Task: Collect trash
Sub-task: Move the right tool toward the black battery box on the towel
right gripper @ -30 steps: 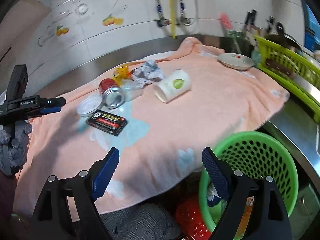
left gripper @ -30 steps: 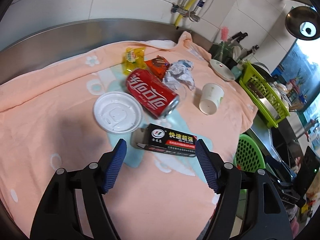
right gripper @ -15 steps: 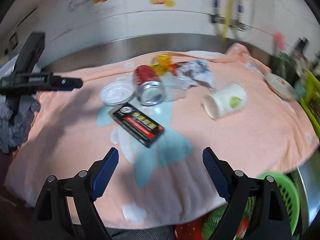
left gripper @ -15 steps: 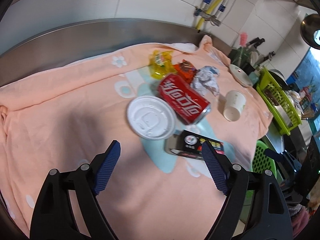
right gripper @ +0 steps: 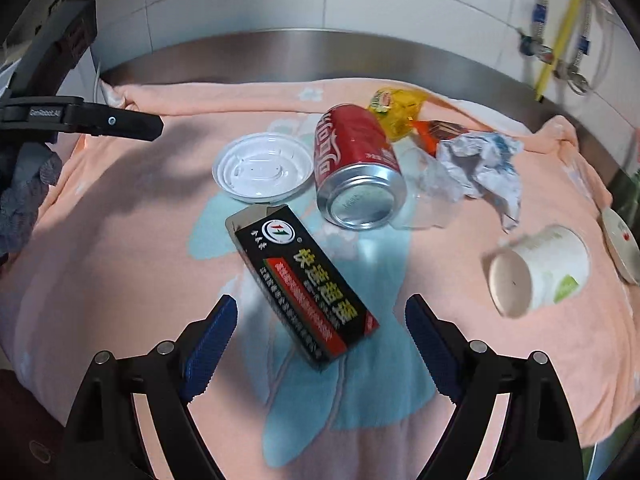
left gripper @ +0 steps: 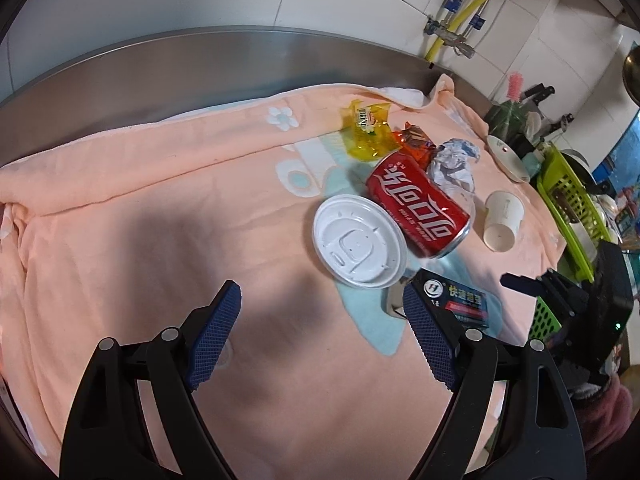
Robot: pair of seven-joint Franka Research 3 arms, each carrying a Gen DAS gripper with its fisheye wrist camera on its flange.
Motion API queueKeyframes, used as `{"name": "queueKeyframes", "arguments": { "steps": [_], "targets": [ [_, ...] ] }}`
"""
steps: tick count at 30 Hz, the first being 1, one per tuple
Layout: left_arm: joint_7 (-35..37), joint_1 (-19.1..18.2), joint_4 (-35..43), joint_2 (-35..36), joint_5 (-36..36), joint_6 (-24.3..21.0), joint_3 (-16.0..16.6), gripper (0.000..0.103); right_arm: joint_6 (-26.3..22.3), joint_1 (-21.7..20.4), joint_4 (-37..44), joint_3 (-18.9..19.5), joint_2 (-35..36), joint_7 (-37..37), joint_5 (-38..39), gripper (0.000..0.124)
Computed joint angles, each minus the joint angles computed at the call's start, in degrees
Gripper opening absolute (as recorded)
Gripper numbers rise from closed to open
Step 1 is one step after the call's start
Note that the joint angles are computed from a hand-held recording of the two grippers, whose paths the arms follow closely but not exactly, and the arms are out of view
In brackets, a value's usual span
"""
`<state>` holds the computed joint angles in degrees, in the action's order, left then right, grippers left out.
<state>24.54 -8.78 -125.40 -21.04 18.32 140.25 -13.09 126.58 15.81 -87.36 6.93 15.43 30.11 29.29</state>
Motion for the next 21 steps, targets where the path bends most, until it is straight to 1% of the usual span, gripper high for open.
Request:
{"name": "queueKeyframes", "arguments": {
  "steps": [4,7,12,14,16,18,19,21],
  "targets": [
    [0.8,0.1,0.6,0.7,0.2,-0.7,0.1,0.082,-1.7,0.8,3.0,0.3,2.4,-0.4,-1.8,0.083],
    [1.5,0.3,1.0,1.3,0.6,-0.7,0.3,0.082,-3.2,1.8,6.7,0.5,5.4,0.1,-4.1,0.083],
    [4.3,0.3,2.4,3.5,0.3,-0.5,1.0,0.081,-4.0,3.0,10.1,0.6,8.3,0.9,-6.5,0.082],
    [5.2,0.4,3.4,4.7,0.6,-1.0,1.0,0.078,-4.4,3.1,10.8,0.8,8.9,1.0,-6.8,0.08],
    [6.9,0.3,3.9,5.7,-0.2,-0.2,1.5,0.074,-4.7,3.1,10.6,0.9,8.7,0.9,-7.0,0.073],
    [8.3,0.3,5.1,7.4,-0.8,-1.0,1.7,0.07,-4.1,3.1,9.3,1.1,8.0,0.2,-6.6,0.07],
    [8.6,0.3,5.5,7.9,-1.0,-1.0,1.8,0.068,-4.5,3.0,9.4,1.2,7.9,0.0,-6.5,0.065],
    [9.6,0.4,6.2,9.2,-1.4,-1.0,1.9,0.065,-4.8,3.0,9.1,1.1,7.5,0.2,-6.5,0.062]
  ]
}}
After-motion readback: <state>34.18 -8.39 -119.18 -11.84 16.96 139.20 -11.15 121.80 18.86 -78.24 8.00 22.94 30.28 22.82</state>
